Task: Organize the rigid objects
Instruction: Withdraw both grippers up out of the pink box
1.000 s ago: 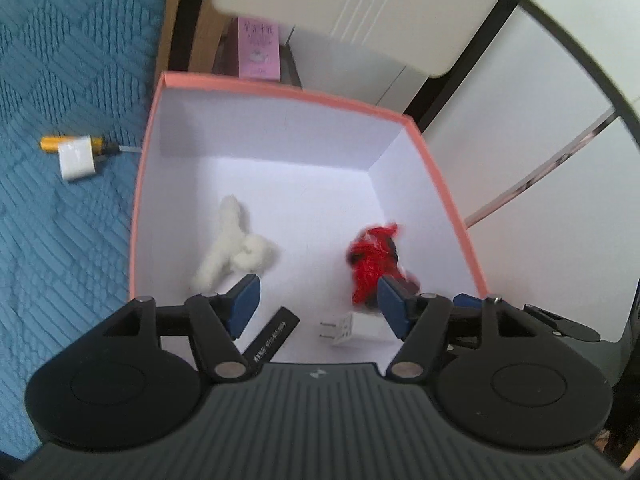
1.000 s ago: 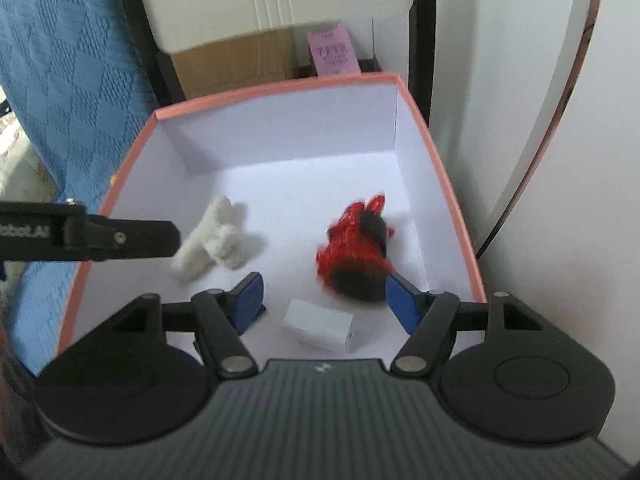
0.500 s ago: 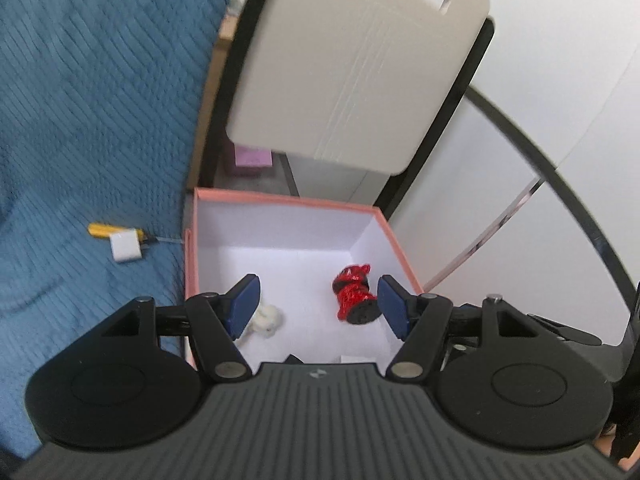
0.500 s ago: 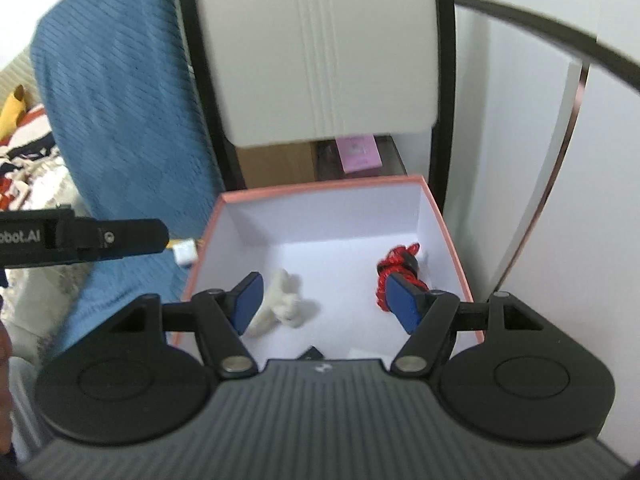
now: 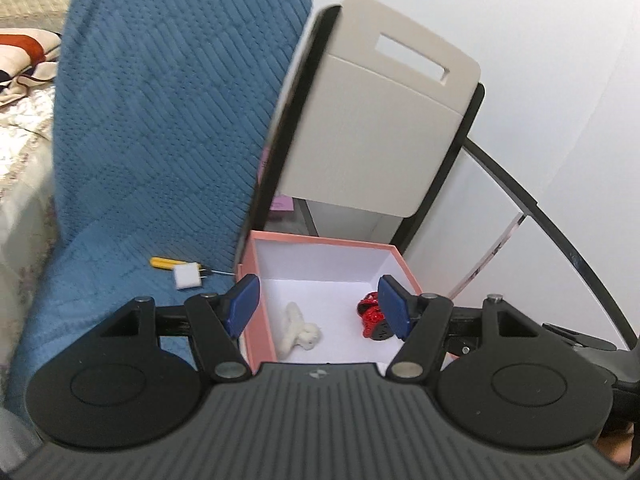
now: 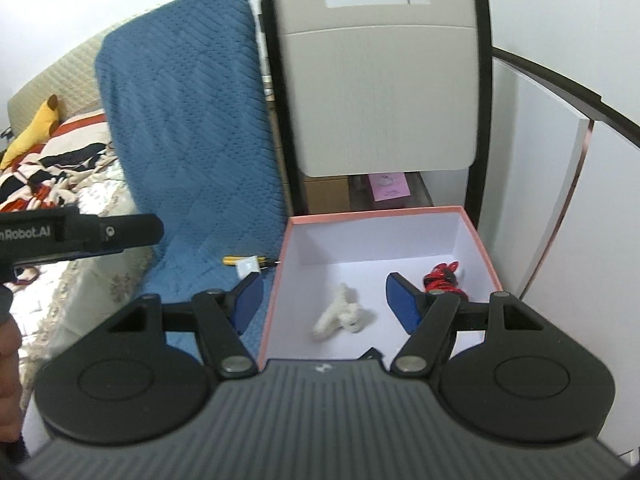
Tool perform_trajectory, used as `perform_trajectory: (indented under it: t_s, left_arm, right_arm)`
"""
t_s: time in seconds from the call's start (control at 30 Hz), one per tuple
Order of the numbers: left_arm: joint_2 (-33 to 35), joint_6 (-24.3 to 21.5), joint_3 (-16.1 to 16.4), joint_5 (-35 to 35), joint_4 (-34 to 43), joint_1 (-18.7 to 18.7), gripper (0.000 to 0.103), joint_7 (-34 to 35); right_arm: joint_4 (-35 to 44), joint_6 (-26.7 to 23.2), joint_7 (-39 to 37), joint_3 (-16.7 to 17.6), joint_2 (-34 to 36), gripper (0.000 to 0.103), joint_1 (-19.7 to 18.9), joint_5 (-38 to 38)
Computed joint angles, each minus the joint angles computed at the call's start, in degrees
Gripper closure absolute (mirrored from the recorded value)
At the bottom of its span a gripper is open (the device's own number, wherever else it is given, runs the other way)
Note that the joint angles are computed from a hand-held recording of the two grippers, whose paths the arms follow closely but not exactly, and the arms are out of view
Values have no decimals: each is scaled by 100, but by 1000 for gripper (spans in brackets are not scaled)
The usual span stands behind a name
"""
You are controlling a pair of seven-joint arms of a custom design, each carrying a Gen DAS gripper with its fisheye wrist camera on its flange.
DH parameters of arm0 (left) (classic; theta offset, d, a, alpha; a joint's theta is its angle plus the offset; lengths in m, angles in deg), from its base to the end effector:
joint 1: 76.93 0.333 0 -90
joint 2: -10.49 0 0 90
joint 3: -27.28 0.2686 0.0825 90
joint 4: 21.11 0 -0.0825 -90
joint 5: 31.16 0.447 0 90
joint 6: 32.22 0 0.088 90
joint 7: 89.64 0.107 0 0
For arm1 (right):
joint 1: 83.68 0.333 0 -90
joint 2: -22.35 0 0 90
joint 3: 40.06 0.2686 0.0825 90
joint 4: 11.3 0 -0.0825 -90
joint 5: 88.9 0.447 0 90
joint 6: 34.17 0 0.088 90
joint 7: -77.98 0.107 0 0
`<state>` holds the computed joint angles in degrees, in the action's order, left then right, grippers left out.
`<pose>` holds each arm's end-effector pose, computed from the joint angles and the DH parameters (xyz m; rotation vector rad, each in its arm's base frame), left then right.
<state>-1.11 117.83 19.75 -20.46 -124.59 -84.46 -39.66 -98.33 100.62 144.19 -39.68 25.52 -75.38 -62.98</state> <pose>0.5900 -0.1714 0.6972 -1.9356 1.4076 -1.1886 0.6736 0.1089 0.6646 -1.9043 1.2944 -0.4257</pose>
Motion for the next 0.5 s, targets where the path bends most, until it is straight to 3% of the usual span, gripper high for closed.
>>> perform_trajectory:
  t_s: [0.5]
  left_arm:
    - [-1720, 78, 272, 160, -1857, -24, 31, -194]
  right_arm:
    - [-1383, 165, 261, 169, -1173, 33, 261, -271]
